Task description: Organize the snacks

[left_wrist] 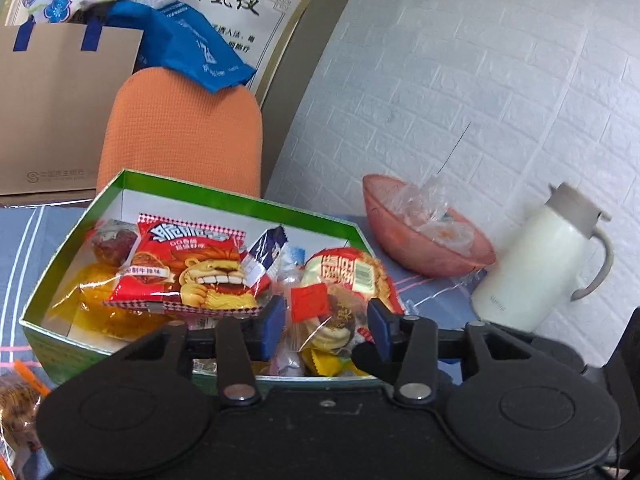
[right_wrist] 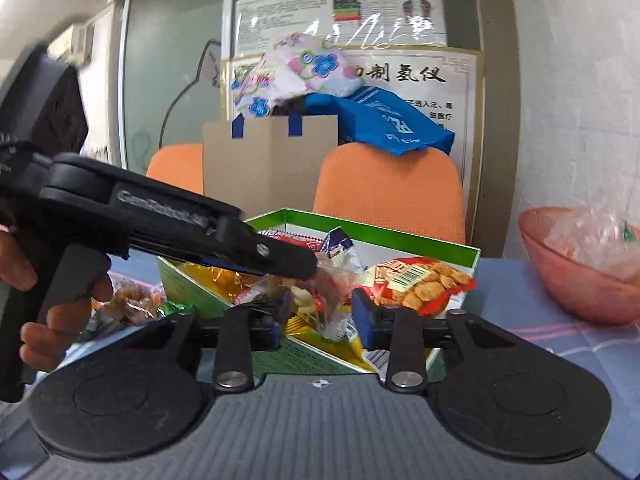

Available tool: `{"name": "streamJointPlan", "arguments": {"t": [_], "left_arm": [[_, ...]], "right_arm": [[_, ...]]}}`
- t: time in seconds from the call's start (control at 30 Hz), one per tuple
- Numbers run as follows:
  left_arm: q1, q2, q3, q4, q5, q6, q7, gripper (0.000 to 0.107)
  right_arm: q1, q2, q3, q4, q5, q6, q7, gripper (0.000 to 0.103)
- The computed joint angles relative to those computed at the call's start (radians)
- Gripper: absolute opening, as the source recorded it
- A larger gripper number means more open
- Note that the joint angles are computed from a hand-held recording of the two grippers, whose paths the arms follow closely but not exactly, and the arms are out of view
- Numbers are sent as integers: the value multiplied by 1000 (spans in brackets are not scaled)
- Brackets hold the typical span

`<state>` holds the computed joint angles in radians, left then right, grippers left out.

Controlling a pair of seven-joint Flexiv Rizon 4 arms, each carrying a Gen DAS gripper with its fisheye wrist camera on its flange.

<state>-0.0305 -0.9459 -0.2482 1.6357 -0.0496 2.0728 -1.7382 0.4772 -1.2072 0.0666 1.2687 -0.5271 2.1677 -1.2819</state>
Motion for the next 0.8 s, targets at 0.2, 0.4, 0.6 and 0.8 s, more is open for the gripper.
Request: {"name": "streamJointPlan", "arguments": {"t": [0.2, 0.4, 0.6, 0.8], "left_arm": [[-51, -14, 54, -30, -89, -34, 0, 91], [-70, 27, 71, 99, -89, 143, -53, 103], [-129, 95, 133, 305, -164, 333, -97, 103], [-163, 150, 194, 459, -396, 418, -124, 103]], "right_arm": [[22, -49, -7, -112, -7, -104, 2, 37], [50, -3, -40, 2, 89, 41, -57, 103], [39, 57, -10, 144, 82, 144, -89, 103], [26, 85, 19, 218, 36, 149, -73, 103]]}}
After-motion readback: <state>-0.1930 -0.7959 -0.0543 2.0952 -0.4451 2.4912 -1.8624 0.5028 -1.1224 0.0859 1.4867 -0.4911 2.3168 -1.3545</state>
